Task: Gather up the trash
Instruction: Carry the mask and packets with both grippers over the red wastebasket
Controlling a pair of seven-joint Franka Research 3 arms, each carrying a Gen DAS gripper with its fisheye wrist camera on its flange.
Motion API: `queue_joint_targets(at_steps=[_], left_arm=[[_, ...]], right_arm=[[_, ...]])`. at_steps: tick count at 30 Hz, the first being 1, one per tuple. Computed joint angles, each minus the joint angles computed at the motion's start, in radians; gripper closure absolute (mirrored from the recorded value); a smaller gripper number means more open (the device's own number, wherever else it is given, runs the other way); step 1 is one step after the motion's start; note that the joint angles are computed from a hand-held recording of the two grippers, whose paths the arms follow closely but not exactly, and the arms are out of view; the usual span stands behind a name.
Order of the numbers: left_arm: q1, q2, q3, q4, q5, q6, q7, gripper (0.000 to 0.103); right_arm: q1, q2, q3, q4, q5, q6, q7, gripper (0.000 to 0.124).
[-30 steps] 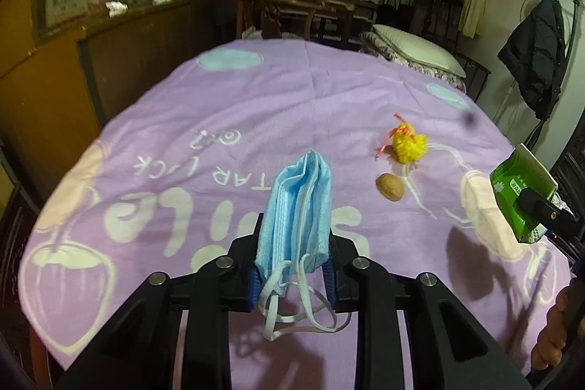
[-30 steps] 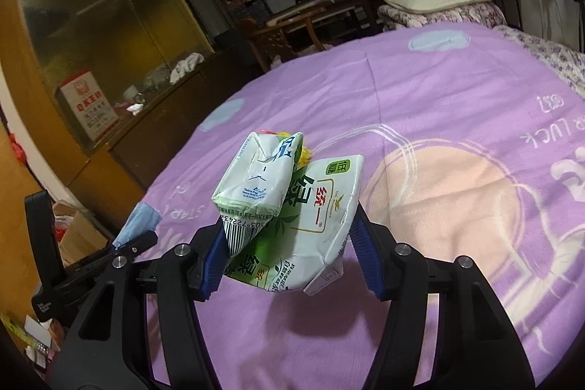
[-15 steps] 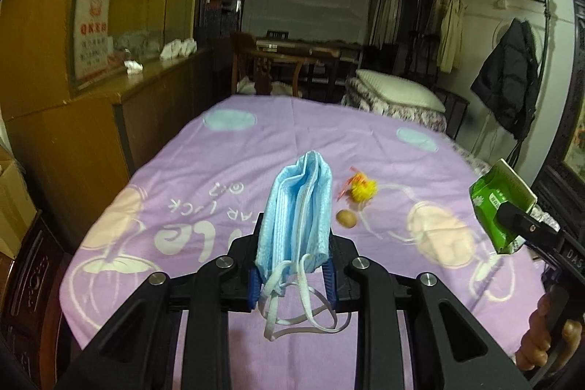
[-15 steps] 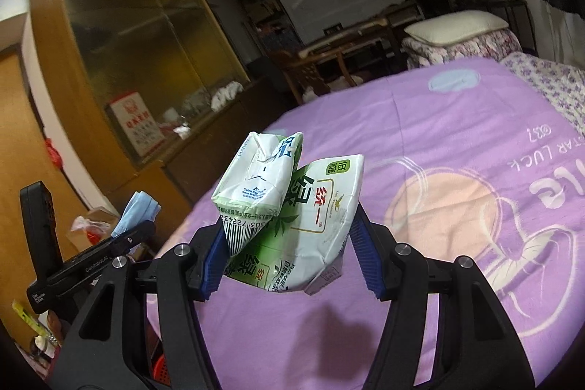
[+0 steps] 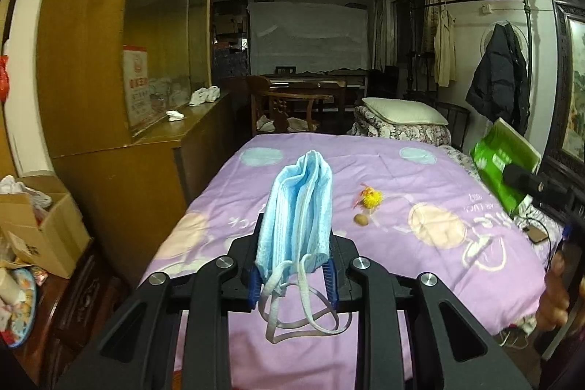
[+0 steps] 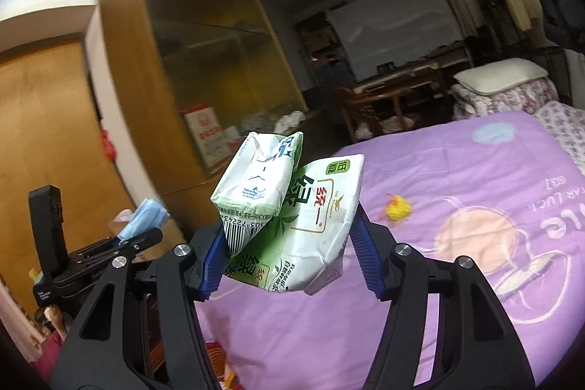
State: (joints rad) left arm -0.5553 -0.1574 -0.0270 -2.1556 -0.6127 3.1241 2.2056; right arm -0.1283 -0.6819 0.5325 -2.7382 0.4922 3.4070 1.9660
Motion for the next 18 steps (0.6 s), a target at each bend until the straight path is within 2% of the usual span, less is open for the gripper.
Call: queue_joint_targets(at_steps=[5,10,13,14,15,18], left_arm=[[0.070,-0.063,0.005,-0.086,0.111,-0.034,-0.080,0.076],[0.132,-0.053,0.037,-0.143,0.185,-0.074,-0.140,0.076],[0.170,-0.027,0.057,-0.166,0.184,-0.122,-0.139,0.076],[0.190,-0.014,0.052,-0.171,0.185,-0.133,-0.141,0.076],[0.215,0.011,0.049,-0.173,0.186,-0.150,-0.145,0.076],[0.296,0.079,0.008,-0.168,0.250,-0.170,-0.207,0.074]], right_arm=[[0.103,0.071,-0.066,0.042,-0.033,0.002,-0.023,0.064],[0.217,0.202,-0.148,0.117,-0.063,-0.026,-0.051,0.064],[0.245,0.268,-0.159,0.163,-0.074,-0.057,-0.065,0.064],[0.263,0.304,-0.169,0.188,-0.076,-0.073,-0.077,0.064],[0.245,0.333,-0.144,0.215,-0.087,-0.085,-0.069,0.064],[0.241,0.410,-0.127,0.275,-0.119,-0.126,-0.067,0.064]])
